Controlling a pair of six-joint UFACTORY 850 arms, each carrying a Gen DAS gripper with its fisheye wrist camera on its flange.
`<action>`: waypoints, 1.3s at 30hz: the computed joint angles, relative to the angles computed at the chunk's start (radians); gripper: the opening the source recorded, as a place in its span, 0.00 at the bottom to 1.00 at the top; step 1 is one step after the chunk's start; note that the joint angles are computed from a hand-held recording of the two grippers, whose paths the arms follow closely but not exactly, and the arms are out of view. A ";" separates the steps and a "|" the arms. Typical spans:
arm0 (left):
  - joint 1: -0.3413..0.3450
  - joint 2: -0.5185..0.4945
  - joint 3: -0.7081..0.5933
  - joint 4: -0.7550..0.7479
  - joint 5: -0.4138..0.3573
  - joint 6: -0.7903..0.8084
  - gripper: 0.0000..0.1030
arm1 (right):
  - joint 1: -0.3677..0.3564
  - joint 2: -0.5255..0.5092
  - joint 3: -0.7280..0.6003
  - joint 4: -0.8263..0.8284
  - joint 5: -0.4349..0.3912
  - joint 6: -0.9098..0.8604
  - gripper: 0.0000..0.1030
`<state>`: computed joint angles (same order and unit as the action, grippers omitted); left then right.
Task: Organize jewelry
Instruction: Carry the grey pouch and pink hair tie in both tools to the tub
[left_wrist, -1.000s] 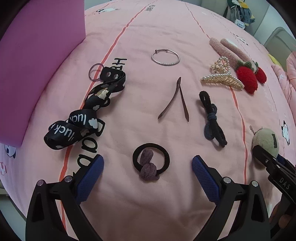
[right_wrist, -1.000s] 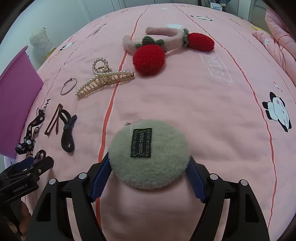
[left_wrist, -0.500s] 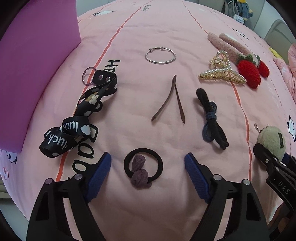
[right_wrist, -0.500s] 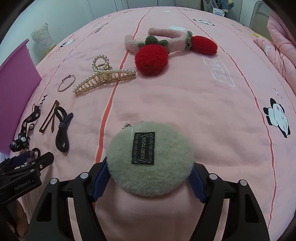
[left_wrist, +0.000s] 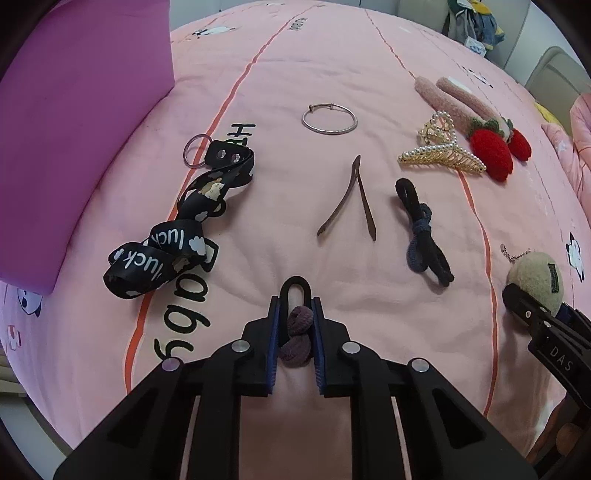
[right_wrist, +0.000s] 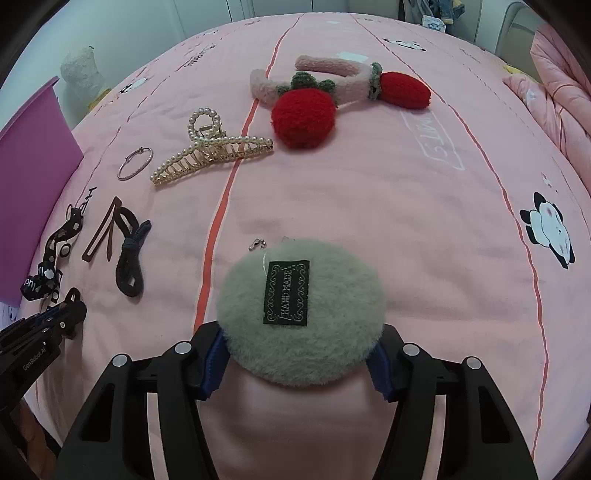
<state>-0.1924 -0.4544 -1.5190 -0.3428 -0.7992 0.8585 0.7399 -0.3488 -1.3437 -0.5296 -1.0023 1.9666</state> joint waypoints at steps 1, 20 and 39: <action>0.001 0.003 0.001 0.001 -0.001 0.004 0.14 | 0.004 0.003 0.004 -0.008 0.004 0.012 0.58; 0.029 0.116 -0.007 -0.045 -0.044 0.117 0.14 | 0.112 0.045 -0.086 -0.119 -0.132 0.117 0.58; 0.159 0.130 -0.225 -0.266 -0.215 0.230 0.14 | 0.182 -0.107 -0.506 -0.312 -0.318 -0.057 0.58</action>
